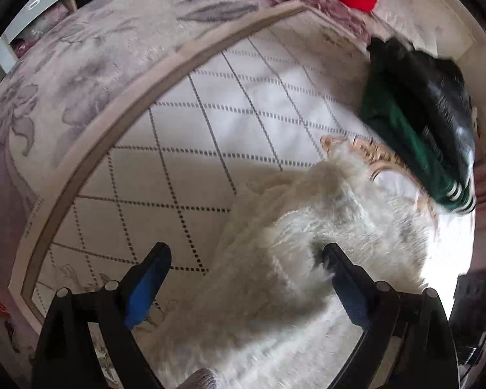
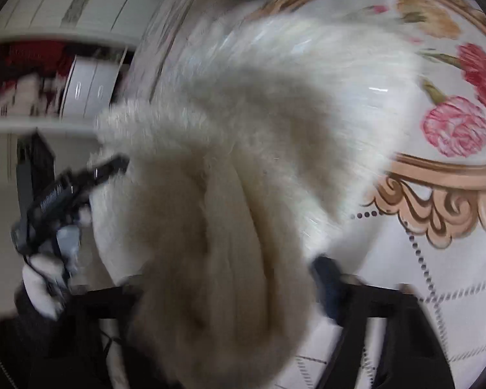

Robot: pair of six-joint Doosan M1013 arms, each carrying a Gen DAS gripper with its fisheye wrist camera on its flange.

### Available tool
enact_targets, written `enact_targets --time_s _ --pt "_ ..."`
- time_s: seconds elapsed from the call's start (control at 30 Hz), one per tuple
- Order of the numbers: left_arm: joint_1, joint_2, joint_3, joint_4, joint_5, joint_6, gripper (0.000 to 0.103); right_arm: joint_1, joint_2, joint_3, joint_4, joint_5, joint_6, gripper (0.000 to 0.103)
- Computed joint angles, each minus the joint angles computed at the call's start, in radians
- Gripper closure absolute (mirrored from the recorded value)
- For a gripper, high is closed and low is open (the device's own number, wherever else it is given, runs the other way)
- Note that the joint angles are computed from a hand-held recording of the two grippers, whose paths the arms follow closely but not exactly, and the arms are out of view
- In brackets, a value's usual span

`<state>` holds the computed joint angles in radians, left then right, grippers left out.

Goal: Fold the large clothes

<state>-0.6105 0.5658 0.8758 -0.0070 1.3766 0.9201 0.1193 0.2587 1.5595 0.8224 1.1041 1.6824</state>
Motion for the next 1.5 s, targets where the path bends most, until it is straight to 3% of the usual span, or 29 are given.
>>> enact_targets --time_s 0.07,0.13,0.2,0.27,0.37,0.4,0.53,0.67,0.8,0.83,0.93,0.97,1.0,1.07,1.13,1.2,1.23,1.27,1.3,1.37,1.43,1.5 --pt "0.006 -0.022 0.012 -0.006 -0.020 -0.019 0.007 0.000 -0.069 0.083 0.047 -0.113 0.179 0.055" --pt "0.005 -0.063 0.045 0.038 -0.046 -0.047 0.007 0.014 -0.146 0.181 0.085 -0.232 0.403 0.055" --pt "-0.001 -0.098 0.075 0.092 -0.062 -0.051 0.007 0.050 -0.219 0.273 0.103 -0.301 0.614 0.052" --pt "-0.013 -0.124 0.102 0.166 -0.052 -0.042 0.007 0.074 -0.251 0.304 0.107 -0.254 0.705 0.039" --pt "-0.027 -0.163 0.153 0.230 -0.032 -0.015 0.007 0.073 -0.264 0.286 0.111 -0.074 0.682 0.036" --pt "-0.031 -0.170 0.162 0.238 -0.022 -0.013 0.007 0.070 -0.264 0.243 0.029 0.030 0.688 0.036" --pt "-0.042 -0.183 0.209 0.216 0.035 -0.040 0.007 0.080 -0.251 0.066 -0.272 0.233 0.633 0.033" --pt "-0.052 -0.182 0.232 0.213 0.067 -0.110 0.007 0.076 -0.159 -0.117 -0.321 0.281 0.438 0.031" --pt "-0.058 -0.180 0.235 0.238 0.083 -0.146 0.007 0.099 -0.005 -0.339 -0.306 0.303 0.223 0.031" --pt "-0.059 -0.183 0.236 0.246 0.081 -0.156 0.007 0.114 0.062 -0.414 -0.289 0.317 0.205 0.031" --pt "-0.058 -0.191 0.247 0.267 0.082 -0.176 0.007 0.140 0.173 -0.539 -0.253 0.402 0.183 0.034" --pt "-0.057 -0.195 0.252 0.270 0.085 -0.184 0.007 0.147 0.197 -0.553 -0.260 0.431 0.169 0.046" --pt "-0.054 -0.199 0.258 0.271 0.085 -0.193 0.007 0.153 0.211 -0.551 -0.285 0.440 0.166 0.080" --pt "-0.050 -0.208 0.268 0.269 0.081 -0.208 0.007 0.134 0.199 -0.512 -0.212 0.398 0.212 0.084" --pt "-0.044 -0.220 0.281 0.258 0.075 -0.230 0.007 0.079 0.118 -0.362 0.004 0.222 0.295 0.085" --pt "-0.039 -0.230 0.290 0.241 0.064 -0.250 0.007 0.050 0.034 -0.234 0.082 0.089 0.428 0.085" --pt "-0.039 -0.230 0.290 0.245 0.068 -0.254 0.007 0.043 0.013 -0.210 0.043 0.088 0.480 0.086" --pt "-0.039 -0.228 0.287 0.245 0.071 -0.252 0.007 0.038 0.005 -0.208 -0.049 0.138 0.508 0.086" --pt "-0.040 -0.227 0.283 0.241 0.072 -0.248 0.007 0.049 0.017 -0.246 -0.180 0.238 0.540 0.086" --pt "-0.040 -0.223 0.272 0.228 0.070 -0.235 0.007 0.071 0.025 -0.290 -0.306 0.308 0.560 0.083" --pt "-0.047 -0.218 0.252 0.221 0.058 -0.206 0.007 0.066 0.030 -0.326 -0.298 0.362 0.495 0.060" --pt "-0.057 -0.209 0.229 0.211 0.041 -0.163 0.007 0.046 0.009 -0.332 -0.259 0.367 0.455 0.040"
